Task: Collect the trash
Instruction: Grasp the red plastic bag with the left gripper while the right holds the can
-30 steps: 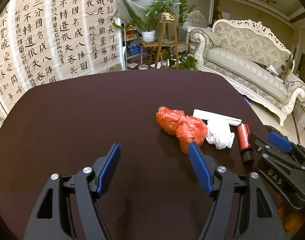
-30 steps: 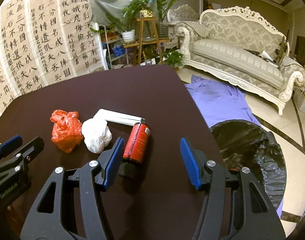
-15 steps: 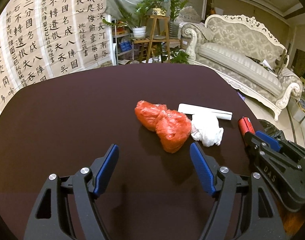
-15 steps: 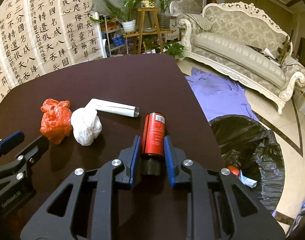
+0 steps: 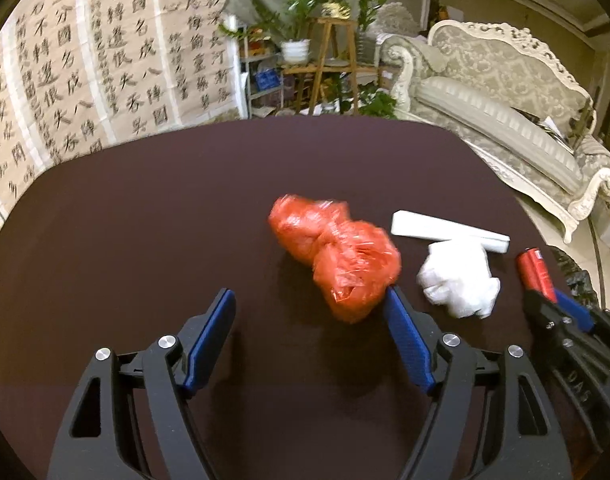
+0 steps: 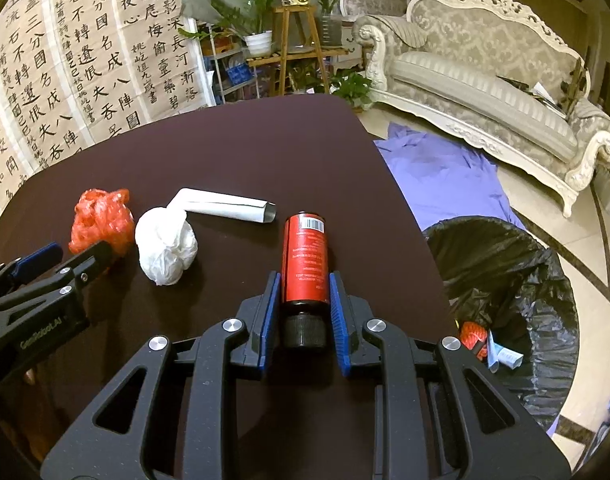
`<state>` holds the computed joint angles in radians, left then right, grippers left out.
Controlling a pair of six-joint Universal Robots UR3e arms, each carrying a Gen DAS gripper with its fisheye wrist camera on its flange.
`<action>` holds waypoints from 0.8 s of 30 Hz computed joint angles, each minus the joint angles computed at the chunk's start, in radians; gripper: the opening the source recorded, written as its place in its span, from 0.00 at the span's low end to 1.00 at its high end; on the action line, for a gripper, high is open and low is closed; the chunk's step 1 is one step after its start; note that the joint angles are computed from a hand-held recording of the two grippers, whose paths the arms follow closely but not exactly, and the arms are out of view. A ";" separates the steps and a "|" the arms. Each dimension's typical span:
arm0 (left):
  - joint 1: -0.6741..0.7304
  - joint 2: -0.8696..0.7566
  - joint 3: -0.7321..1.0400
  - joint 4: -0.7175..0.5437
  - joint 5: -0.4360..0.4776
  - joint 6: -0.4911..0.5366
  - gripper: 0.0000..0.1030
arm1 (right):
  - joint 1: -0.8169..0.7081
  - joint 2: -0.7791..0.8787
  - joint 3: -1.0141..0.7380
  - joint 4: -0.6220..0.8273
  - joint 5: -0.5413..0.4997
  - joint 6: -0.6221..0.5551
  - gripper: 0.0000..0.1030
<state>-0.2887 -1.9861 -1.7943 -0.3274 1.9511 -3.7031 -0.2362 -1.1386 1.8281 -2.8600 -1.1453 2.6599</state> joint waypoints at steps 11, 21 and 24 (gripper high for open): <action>0.011 0.078 -0.086 0.039 -0.068 0.000 0.73 | 0.004 0.005 -0.002 -0.001 -0.008 -0.014 0.23; 0.033 -0.022 0.059 -0.012 -0.059 0.011 0.74 | 0.004 0.008 0.007 -0.013 -0.009 -0.018 0.25; 0.049 -0.018 0.040 0.005 -0.079 0.012 0.67 | 0.008 0.011 0.006 -0.013 -0.009 -0.013 0.26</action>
